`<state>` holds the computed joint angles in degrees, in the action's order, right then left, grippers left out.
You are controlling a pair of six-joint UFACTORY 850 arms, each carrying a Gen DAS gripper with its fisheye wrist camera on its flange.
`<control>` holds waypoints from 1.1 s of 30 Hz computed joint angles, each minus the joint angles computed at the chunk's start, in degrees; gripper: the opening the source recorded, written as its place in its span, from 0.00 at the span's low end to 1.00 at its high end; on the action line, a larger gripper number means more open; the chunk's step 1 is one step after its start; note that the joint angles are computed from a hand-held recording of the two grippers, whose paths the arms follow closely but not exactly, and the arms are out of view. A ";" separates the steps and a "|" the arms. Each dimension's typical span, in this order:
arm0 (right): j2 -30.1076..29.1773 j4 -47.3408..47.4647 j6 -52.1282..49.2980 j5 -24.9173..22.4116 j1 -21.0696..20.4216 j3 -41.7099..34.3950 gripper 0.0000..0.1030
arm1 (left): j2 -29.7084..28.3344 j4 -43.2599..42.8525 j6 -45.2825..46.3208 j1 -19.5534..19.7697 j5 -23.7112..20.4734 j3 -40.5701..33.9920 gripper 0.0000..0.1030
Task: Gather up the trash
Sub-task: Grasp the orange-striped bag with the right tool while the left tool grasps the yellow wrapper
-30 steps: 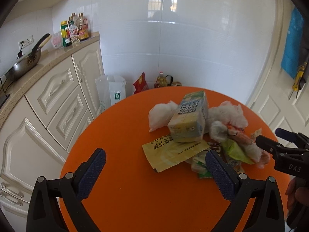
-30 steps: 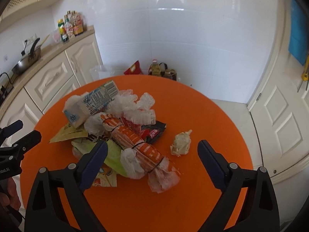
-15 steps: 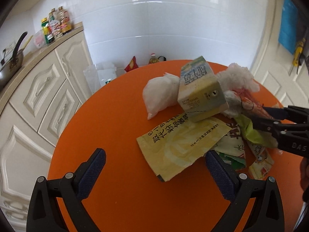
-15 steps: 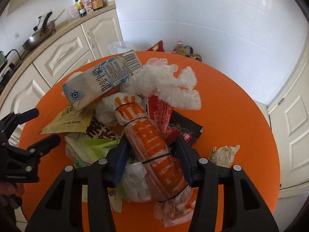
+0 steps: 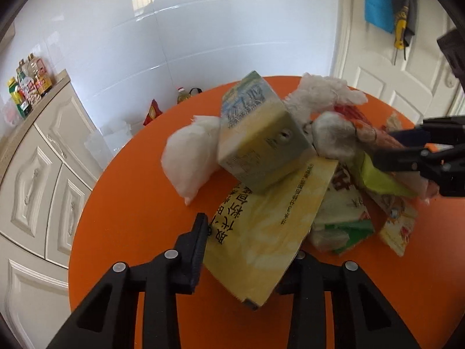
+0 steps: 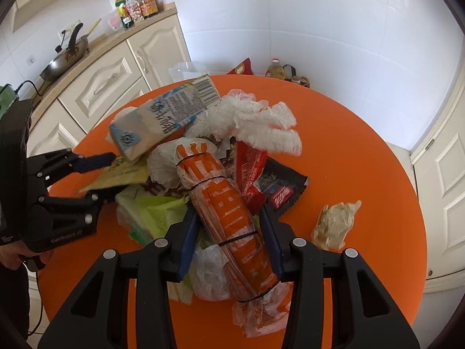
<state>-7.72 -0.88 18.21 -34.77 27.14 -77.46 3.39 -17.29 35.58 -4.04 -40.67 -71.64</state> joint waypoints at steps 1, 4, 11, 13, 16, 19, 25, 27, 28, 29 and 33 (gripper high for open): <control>0.55 0.10 0.45 0.30 0.04 0.51 0.37 | -0.02 -1.92 1.42 0.59 -0.20 0.24 0.29; 2.47 1.41 0.81 0.84 0.06 2.46 0.36 | 0.00 -7.23 4.23 2.61 -1.43 0.94 0.24; 6.03 1.26 2.55 0.31 1.31 5.72 0.36 | 1.84 -9.43 7.82 4.58 -1.62 3.42 0.27; 6.32 0.29 3.40 0.04 1.80 5.95 0.36 | 1.63 -5.68 6.17 3.10 0.73 3.79 0.55; 6.24 -0.15 3.92 -0.52 2.01 5.66 0.38 | 1.05 -2.67 6.00 0.96 6.32 4.18 0.71; 6.57 -1.65 4.71 -0.94 2.53 5.67 0.39 | 0.31 -7.71 9.89 1.33 6.32 3.76 0.56; 5.37 -0.50 3.18 -1.30 2.85 5.06 0.39 | 0.08 -10.94 8.90 2.90 6.38 4.20 0.27; 5.96 0.32 2.19 -0.84 3.13 5.68 0.37 | 1.23 -13.45 7.94 3.66 4.35 4.46 0.11; 6.33 1.56 0.91 -0.69 3.14 6.14 0.36 | 1.69 -15.62 8.58 4.65 2.51 4.39 0.10; 6.60 1.37 0.94 -0.60 3.40 6.39 0.36 | 1.84 -15.62 7.49 5.29 1.88 4.52 0.10; 9.24 4.70 0.23 1.75 3.58 8.90 0.34 | 3.79 -16.73 6.02 6.11 1.28 6.47 0.09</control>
